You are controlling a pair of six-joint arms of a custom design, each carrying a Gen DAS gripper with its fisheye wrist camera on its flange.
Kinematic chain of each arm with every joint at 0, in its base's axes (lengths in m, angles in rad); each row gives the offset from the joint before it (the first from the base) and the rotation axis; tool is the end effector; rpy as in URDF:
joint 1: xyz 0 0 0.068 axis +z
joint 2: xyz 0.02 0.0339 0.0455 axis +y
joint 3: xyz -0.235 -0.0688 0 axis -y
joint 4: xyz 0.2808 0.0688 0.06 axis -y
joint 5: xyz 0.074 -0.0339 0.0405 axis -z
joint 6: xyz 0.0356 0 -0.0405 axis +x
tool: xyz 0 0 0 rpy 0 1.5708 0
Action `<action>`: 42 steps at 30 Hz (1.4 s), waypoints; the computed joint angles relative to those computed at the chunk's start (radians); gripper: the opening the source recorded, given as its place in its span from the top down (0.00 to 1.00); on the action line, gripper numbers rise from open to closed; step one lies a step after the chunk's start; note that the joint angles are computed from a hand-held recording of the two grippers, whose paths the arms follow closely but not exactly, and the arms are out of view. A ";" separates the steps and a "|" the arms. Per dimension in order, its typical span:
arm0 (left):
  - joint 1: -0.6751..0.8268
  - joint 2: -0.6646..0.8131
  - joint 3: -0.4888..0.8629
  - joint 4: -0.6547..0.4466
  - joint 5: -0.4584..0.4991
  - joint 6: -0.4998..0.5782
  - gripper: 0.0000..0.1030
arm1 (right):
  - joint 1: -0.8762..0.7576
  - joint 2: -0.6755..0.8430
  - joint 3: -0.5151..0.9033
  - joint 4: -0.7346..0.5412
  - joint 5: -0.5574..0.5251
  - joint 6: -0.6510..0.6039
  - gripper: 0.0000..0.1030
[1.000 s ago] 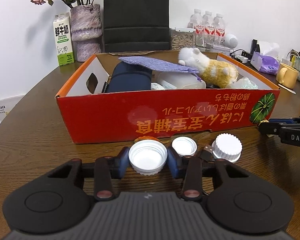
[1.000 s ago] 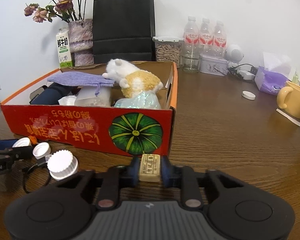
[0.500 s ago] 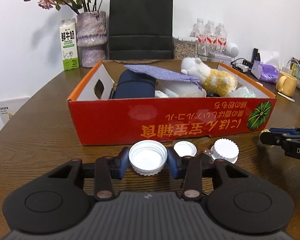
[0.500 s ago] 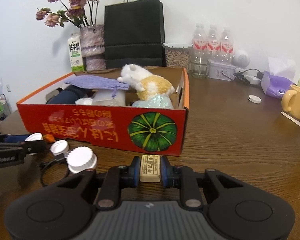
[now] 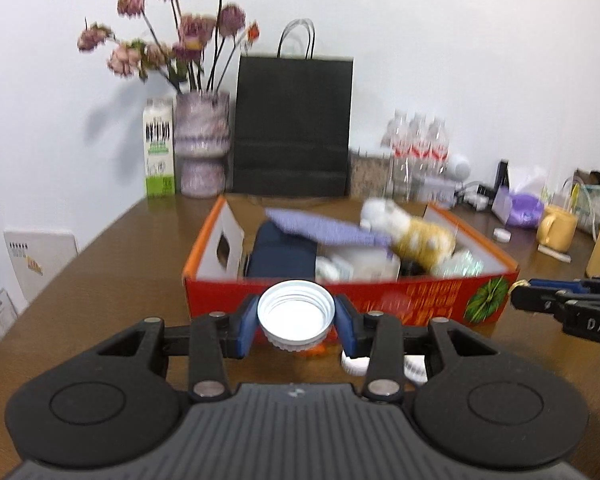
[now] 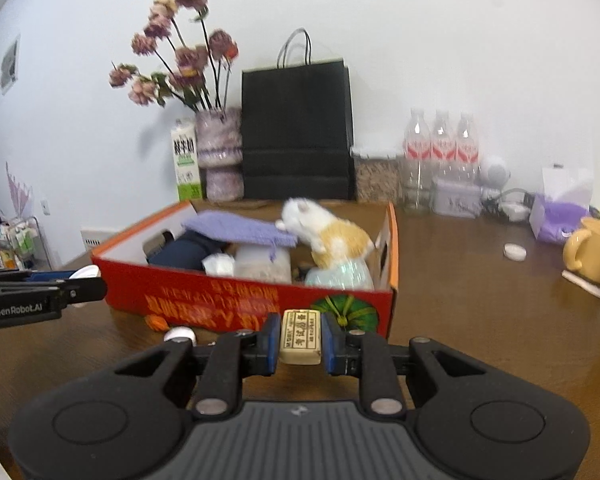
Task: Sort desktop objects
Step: 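Carry cap and beige block into the box and open both grippers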
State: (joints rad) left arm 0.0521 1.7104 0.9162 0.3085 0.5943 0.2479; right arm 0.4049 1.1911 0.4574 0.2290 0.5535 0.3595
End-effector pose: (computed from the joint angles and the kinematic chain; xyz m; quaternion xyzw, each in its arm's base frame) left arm 0.3843 0.0001 0.1397 0.2305 0.8002 -0.1742 0.5256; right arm 0.2582 0.0903 0.1379 0.1200 0.8314 -0.0360 0.5413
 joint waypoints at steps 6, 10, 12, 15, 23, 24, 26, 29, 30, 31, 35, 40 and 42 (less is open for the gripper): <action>-0.022 -0.018 0.022 0.032 0.006 -0.045 0.60 | -0.010 0.026 0.054 0.025 -0.007 -0.044 0.80; -0.052 0.009 0.061 0.047 -0.009 -0.064 0.60 | -0.028 0.092 0.116 0.052 -0.030 -0.073 0.80; -0.070 0.031 0.090 0.051 -0.017 -0.072 0.60 | -0.042 0.131 0.154 0.064 -0.047 -0.088 0.80; -0.093 0.071 0.133 0.055 -0.031 -0.086 0.60 | -0.065 0.197 0.213 0.082 -0.075 -0.102 0.80; -0.161 0.241 0.330 0.029 -0.095 -0.125 0.60 | -0.142 0.393 0.391 0.120 -0.164 -0.127 0.80; -0.173 0.269 0.362 0.027 -0.114 -0.129 0.60 | -0.152 0.420 0.412 0.128 -0.173 -0.131 0.80; -0.186 0.316 0.405 0.029 -0.137 -0.136 0.60 | -0.173 0.464 0.430 0.167 -0.191 -0.134 0.80; -0.190 0.370 0.444 0.020 -0.143 -0.120 0.60 | -0.197 0.516 0.432 0.215 -0.208 -0.118 0.80; -0.192 0.381 0.452 0.011 -0.148 -0.105 0.60 | -0.206 0.529 0.441 0.201 -0.223 -0.108 0.80; -0.192 0.389 0.456 0.005 -0.147 -0.092 0.60 | -0.212 0.536 0.444 0.191 -0.242 -0.102 0.80; -0.194 0.408 0.464 -0.010 -0.158 -0.068 0.60 | -0.207 0.549 0.438 0.206 -0.234 -0.114 0.80; -0.198 0.397 0.429 0.024 -0.174 -0.058 0.60 | -0.198 0.550 0.430 0.211 -0.214 -0.109 0.80; -0.201 0.393 0.417 0.039 -0.184 -0.053 0.60 | -0.196 0.549 0.428 0.210 -0.210 -0.110 0.80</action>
State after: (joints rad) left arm -0.1488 2.1037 1.3337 0.3475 0.4100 0.1948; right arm 0.2092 1.7399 0.8851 0.4387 0.3436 0.2495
